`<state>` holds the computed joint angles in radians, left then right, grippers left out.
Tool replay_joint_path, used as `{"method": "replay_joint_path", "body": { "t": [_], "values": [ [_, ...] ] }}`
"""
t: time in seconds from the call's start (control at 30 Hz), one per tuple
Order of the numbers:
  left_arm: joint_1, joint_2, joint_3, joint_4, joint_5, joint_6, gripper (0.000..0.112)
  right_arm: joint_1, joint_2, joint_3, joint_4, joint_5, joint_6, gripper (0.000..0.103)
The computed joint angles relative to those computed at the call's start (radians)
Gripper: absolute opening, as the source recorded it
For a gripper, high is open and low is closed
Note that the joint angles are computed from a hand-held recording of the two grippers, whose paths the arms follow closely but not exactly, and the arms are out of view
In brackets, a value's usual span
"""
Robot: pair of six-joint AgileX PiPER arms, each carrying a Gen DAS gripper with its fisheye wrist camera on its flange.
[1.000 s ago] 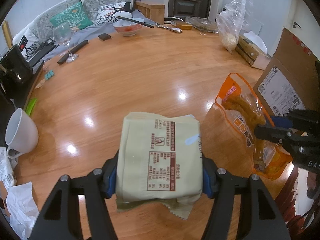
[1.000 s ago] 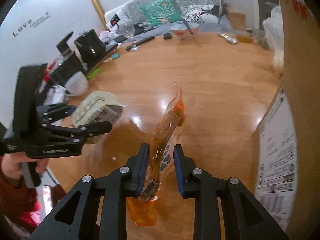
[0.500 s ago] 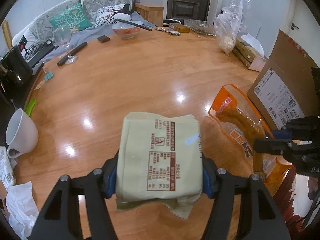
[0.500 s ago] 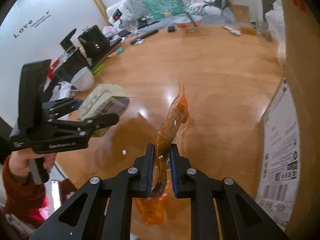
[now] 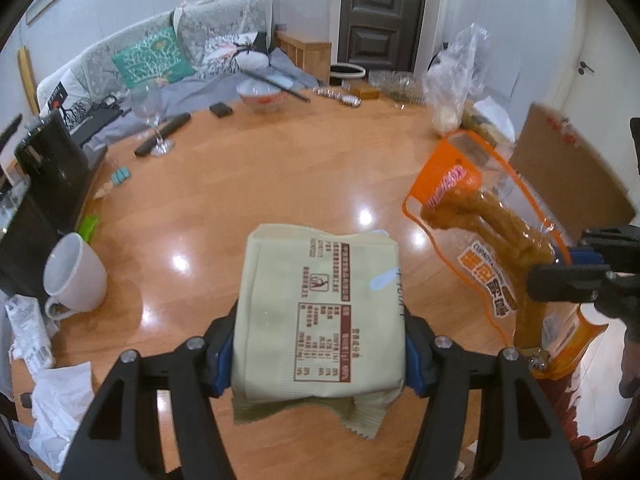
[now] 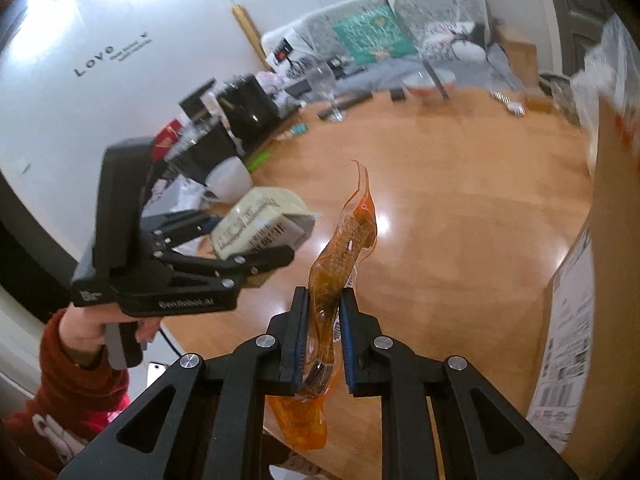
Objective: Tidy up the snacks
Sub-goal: 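Carry the beige pack and orange sausage bag over the open cardboard box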
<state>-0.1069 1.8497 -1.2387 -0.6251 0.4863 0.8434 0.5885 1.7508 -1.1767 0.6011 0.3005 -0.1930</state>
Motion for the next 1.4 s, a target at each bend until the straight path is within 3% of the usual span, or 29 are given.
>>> {"method": "replay_joint_path", "body": {
  "t": [0.37,0.7,0.87,1.03,1.4],
  "values": [
    [-0.108,-0.287,0.093,0.105,0.004,-0.160,0.061,-0.022,-0.292,0.104,-0.048,-0.004,-0.016,0.011],
    [-0.396,-0.395,-0.002,0.460,0.038,-0.586,0.061,-0.212,-0.601,0.260,0.025,0.087,-0.147,0.011],
    [-0.542,-0.350,-0.109,0.585,0.068,-0.737,0.061,-0.381,-0.725,0.308,0.104,0.185,-0.265,0.011],
    [-0.657,-0.237,-0.255,0.657,0.124,-0.826,0.061,-0.606,-0.741,0.319,0.206,0.344,-0.427,0.011],
    [-0.745,0.059,-0.590,0.705,0.281,-0.863,0.061,-0.659,-0.544,0.294,0.089,0.308,-0.511,0.011]
  ]
}}
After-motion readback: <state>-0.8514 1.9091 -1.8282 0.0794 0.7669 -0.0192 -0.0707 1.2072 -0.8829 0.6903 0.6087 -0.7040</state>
